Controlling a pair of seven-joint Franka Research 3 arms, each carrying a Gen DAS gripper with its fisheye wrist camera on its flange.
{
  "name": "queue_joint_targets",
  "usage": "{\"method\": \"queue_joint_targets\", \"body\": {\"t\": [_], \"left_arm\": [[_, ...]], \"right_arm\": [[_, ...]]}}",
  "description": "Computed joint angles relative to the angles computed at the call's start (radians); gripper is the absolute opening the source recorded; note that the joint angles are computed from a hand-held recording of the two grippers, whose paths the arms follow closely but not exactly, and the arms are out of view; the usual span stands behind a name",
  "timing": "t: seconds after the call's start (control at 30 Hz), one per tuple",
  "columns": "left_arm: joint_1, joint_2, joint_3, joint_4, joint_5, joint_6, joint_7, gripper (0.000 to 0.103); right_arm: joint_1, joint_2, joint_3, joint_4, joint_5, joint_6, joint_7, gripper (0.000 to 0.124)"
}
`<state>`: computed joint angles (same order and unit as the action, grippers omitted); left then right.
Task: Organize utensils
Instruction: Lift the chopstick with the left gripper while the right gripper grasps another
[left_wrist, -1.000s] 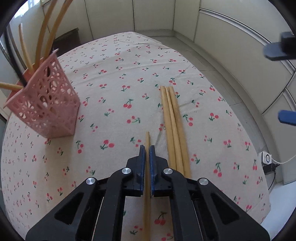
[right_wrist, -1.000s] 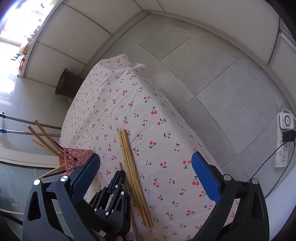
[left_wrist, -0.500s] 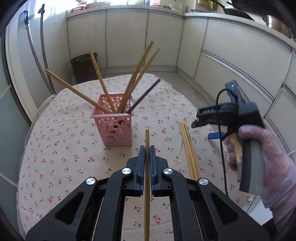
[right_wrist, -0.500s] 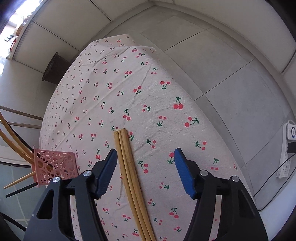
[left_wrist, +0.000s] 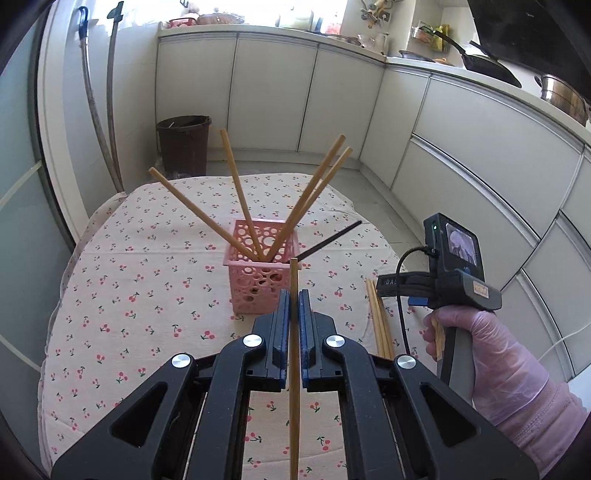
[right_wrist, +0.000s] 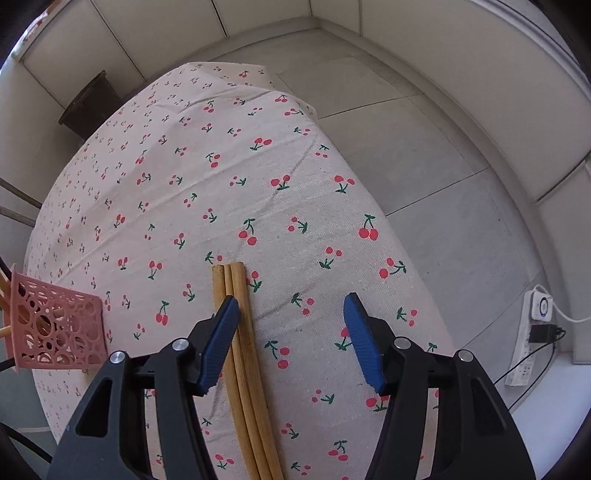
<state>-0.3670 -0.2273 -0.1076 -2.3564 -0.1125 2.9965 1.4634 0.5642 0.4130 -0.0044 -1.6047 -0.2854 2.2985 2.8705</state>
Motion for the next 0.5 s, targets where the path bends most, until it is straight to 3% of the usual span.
{"method": "queue_joint_targets", "body": {"t": [0.1,0.17,0.2,0.23,0.3,0.43,0.5], "left_arm": [[0.013,-0.007,-0.007,-0.004,0.014,0.006,-0.015,0.004],[0.030,-0.013,-0.019,-0.009,0.041,0.016,-0.037,0.004],[0.036,-0.015,-0.023,-0.011,0.054,0.021,-0.049,0.004],[0.037,-0.017,-0.022,-0.012,0.061,0.024,-0.057,0.004],[0.029,-0.018,-0.012,-0.011,0.063,0.026,-0.060,0.004],[0.021,-0.018,0.005,-0.010,0.060,0.033,-0.061,0.004],[0.037,-0.021,-0.007,-0.013,0.080,0.041,-0.081,0.004]], "right_arm": [[0.027,0.050,-0.010,0.090,-0.053,-0.111,-0.032,0.051],[0.044,0.070,-0.018,0.119,-0.093,-0.143,-0.052,0.046],[0.046,0.072,-0.019,0.119,-0.103,-0.136,-0.058,0.040],[0.044,0.074,-0.019,0.121,-0.105,-0.128,-0.067,0.026],[0.027,0.048,-0.007,0.075,-0.082,-0.062,-0.086,0.009],[0.000,-0.023,0.007,-0.056,-0.025,0.117,-0.082,0.008],[0.010,-0.051,-0.002,-0.097,-0.043,0.163,-0.056,0.008]]}}
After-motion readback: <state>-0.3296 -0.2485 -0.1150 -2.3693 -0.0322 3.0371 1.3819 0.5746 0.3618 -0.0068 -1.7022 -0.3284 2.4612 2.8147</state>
